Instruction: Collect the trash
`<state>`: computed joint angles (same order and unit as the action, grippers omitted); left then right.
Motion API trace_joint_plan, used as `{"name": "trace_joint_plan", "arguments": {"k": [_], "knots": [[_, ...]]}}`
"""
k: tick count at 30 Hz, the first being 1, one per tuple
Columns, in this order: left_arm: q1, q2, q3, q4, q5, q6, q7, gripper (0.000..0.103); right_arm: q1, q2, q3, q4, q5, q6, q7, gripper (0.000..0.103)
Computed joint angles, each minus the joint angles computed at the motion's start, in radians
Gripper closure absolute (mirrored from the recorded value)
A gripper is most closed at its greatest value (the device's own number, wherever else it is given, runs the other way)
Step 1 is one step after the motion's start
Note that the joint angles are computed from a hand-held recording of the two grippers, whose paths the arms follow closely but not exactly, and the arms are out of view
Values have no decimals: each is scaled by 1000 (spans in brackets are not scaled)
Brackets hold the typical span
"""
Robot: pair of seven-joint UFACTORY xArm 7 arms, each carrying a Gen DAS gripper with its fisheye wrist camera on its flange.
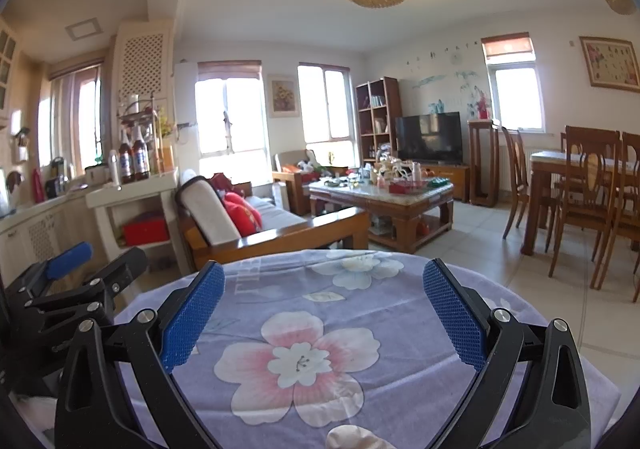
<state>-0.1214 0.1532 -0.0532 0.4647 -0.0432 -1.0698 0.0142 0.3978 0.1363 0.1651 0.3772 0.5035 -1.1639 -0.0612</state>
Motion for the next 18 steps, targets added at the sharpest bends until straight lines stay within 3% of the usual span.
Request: {"name": "trace_joint_plan", "arguments": {"k": [18], "knots": [[2,-1,-1,-6,27,-13,3,5,2,-5,2,-4,14,-4,0,5]]}}
